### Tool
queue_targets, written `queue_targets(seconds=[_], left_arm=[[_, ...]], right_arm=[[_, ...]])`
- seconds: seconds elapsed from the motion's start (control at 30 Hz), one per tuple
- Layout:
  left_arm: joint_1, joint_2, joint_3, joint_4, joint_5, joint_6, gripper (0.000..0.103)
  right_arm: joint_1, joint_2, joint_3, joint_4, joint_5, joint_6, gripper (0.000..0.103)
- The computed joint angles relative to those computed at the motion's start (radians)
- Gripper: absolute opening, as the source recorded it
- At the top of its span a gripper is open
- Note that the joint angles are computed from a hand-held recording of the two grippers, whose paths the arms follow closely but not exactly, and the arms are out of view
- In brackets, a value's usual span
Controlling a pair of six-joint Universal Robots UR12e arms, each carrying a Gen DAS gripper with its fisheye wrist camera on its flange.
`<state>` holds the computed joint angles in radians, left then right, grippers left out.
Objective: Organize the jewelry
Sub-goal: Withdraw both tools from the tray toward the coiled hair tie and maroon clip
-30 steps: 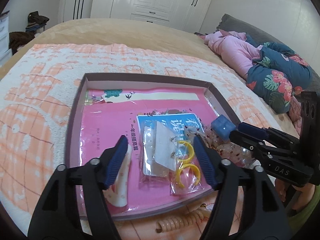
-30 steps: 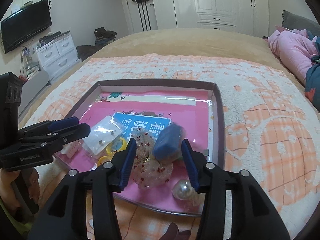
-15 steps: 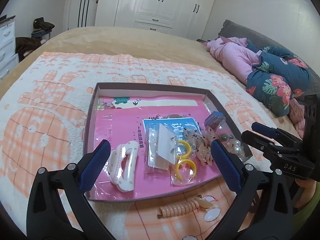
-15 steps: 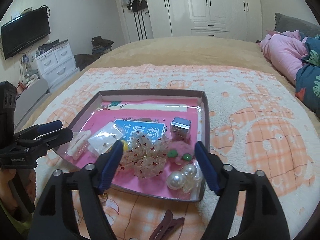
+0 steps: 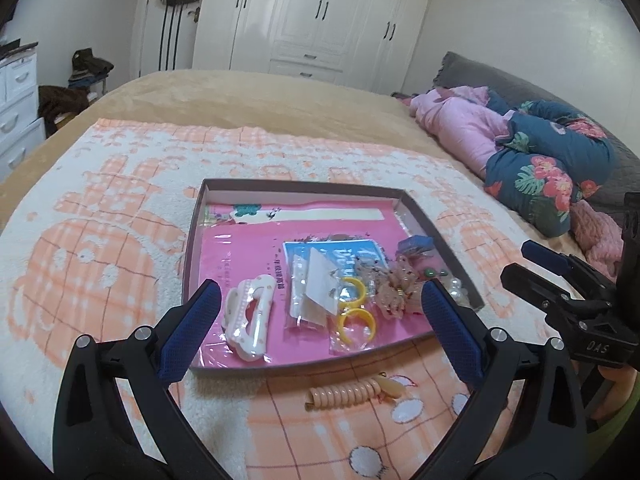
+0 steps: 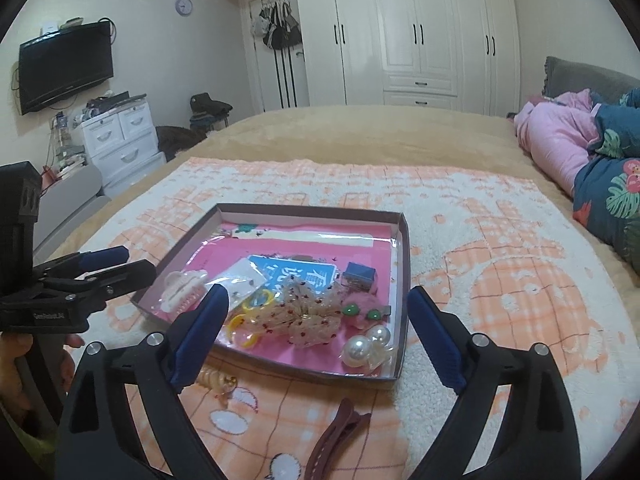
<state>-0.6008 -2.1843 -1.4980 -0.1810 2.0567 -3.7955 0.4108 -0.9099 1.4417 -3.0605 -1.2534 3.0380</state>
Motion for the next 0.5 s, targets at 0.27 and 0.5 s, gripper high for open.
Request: queue_targets(seconds=[0.27, 0.5], left_arm=[[-0.035, 0.001, -0.022, 0.096, 0.047, 0.054, 0.092], [-0.057, 0.013, -0.042, 0.089, 0.079, 0.035, 0.092]], right_arm=[[0.001, -0.031, 0.062, -0.06, 0.002, -0.004, 0.091], [-0.002, -0.055, 0.104, -0.091, 0.004, 0.003, 0.091]])
